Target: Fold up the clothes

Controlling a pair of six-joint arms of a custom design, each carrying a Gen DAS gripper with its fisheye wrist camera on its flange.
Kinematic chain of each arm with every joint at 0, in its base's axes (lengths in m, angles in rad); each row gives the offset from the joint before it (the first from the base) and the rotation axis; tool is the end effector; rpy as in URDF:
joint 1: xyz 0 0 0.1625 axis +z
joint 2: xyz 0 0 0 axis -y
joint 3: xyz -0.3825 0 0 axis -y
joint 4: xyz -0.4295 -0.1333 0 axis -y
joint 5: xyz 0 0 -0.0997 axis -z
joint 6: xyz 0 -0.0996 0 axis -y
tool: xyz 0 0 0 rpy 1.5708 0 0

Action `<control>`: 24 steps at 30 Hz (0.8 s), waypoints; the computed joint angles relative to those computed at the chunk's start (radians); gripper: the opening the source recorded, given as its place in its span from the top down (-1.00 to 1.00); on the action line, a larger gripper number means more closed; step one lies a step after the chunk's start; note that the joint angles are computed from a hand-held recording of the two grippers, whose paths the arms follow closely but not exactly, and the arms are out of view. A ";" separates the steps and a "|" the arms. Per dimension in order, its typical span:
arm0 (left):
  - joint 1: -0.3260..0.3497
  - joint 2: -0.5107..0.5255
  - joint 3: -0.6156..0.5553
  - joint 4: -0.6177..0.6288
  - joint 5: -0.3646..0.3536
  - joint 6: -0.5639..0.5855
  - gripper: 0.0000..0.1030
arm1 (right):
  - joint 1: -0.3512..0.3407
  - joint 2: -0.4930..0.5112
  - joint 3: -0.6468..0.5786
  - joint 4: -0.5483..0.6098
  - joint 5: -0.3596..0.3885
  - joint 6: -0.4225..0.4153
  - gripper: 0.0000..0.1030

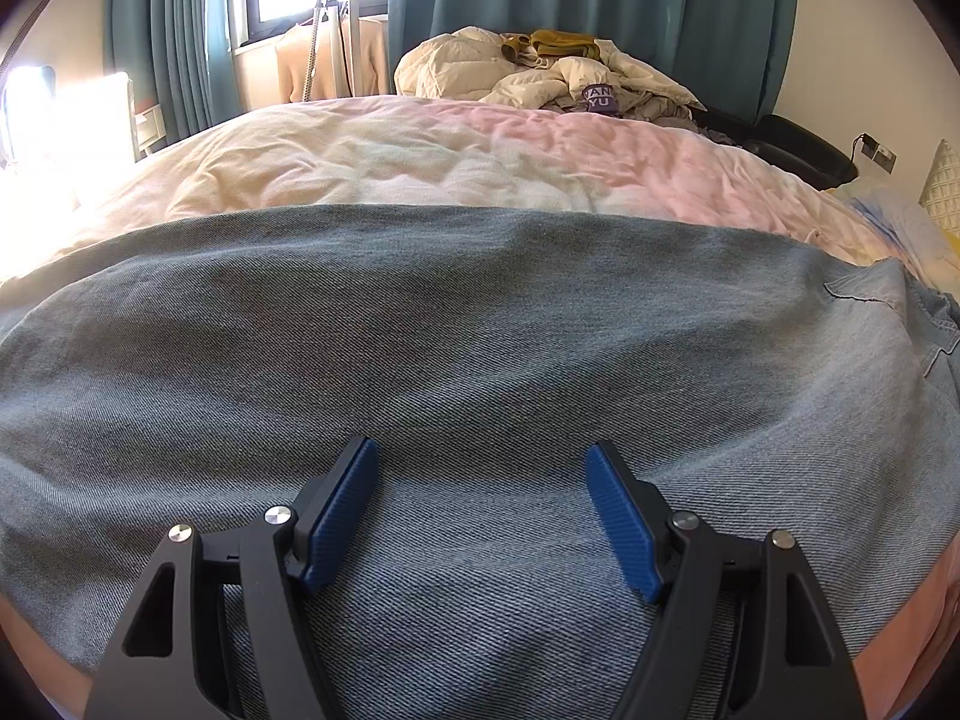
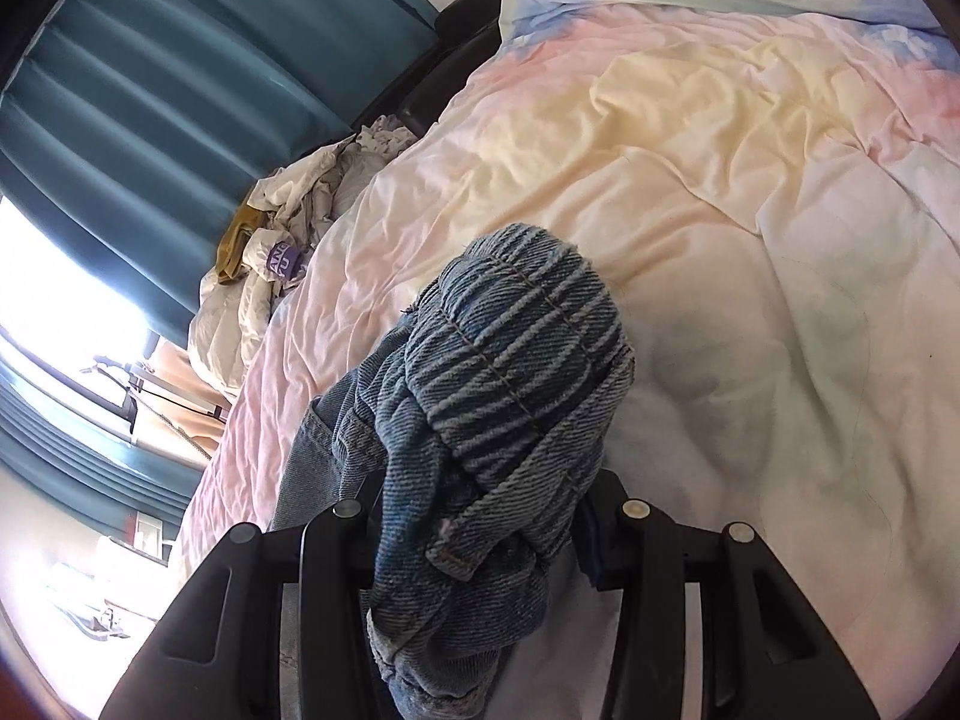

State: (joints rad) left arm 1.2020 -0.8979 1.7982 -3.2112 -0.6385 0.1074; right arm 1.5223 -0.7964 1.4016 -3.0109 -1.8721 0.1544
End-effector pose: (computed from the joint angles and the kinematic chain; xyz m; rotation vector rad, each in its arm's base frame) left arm -0.0242 -0.6542 0.1485 0.0985 2.1714 -0.9604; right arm 0.0669 -0.7623 0.2016 -0.4454 -2.6157 1.1938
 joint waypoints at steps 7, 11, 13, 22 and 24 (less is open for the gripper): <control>0.000 -0.002 0.001 0.001 -0.001 0.001 -0.44 | -0.003 -0.001 0.001 0.002 0.006 0.005 0.17; 0.000 -0.002 0.001 0.001 0.000 0.001 -0.44 | -0.002 0.000 0.001 -0.003 0.002 -0.001 0.17; 0.000 -0.001 0.001 0.001 0.000 0.001 -0.44 | 0.000 0.000 0.002 -0.005 -0.001 -0.004 0.17; -0.001 -0.001 0.001 0.001 0.002 -0.001 -0.44 | 0.003 -0.001 0.005 -0.010 -0.011 -0.011 0.17; -0.001 -0.002 0.002 0.000 0.001 0.000 -0.44 | 0.003 -0.003 0.007 -0.010 -0.010 -0.011 0.17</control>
